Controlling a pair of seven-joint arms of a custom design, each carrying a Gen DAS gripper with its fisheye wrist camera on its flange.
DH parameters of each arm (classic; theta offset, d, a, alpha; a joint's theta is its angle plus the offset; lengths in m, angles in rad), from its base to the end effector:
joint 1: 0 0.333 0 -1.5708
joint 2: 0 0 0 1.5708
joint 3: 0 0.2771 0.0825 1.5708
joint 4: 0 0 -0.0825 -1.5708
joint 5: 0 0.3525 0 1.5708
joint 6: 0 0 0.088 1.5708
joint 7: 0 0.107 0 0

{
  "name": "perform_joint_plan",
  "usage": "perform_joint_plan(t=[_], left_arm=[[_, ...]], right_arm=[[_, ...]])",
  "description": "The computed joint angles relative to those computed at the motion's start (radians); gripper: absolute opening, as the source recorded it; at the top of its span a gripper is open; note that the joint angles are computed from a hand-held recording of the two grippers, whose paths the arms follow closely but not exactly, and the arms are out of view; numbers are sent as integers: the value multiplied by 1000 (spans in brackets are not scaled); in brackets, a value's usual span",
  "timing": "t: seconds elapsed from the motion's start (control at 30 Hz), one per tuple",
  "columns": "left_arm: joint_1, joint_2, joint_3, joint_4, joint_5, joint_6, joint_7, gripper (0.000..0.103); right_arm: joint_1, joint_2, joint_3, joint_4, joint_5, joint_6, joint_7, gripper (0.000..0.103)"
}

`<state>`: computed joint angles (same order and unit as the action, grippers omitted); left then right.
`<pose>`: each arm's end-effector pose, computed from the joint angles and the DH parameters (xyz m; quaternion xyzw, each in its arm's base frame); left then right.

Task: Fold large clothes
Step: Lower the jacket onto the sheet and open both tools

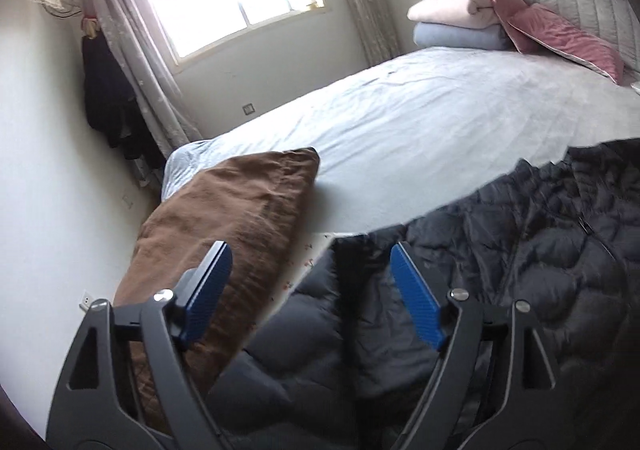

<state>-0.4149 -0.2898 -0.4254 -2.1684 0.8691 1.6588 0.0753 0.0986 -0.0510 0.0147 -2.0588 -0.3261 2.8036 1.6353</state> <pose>0.3386 -0.2835 0.5008 -0.7521 0.4533 -0.0623 0.4743 0.5542 0.0785 0.5252 -0.7418 0.5401 -0.3291 0.2231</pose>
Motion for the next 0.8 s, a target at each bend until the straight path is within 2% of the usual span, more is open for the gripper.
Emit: perform_joint_plan(t=[0.07, 0.17, 0.23, 0.33, 0.5, 0.63, 0.73, 0.8], left_arm=[[-26, -7, -11, 0, -42, 4, 31, 82], [-73, -35, -21, -17, -145, 34, 51, 82], [-104, -78, -22, -55, -221, 71, 53, 82], [-154, -121, -49, -82, -334, 86, 47, 82], [-241, -173, -101, -111, -470, 81, -5, 82], [-308, -244, -113, -167, -577, 124, -68, 86], [-353, -300, -132, -225, -641, 158, -147, 86], [-385, -335, -140, -271, -683, 193, -200, 86]], right_arm=[[7, -55, -2, -59, 46, -5, -80, 69], [33, -178, -24, -186, 200, -24, -270, 69], [75, -285, -65, -281, 340, -78, -422, 69], [88, -460, -92, -418, 440, -167, -549, 70], [9, -707, -93, -595, 468, -286, -673, 71], [-76, -856, -111, -700, 474, -373, -745, 74], [-143, -937, -172, -750, 498, -495, -797, 75], [-185, -950, -204, -760, 516, -563, -831, 75]])
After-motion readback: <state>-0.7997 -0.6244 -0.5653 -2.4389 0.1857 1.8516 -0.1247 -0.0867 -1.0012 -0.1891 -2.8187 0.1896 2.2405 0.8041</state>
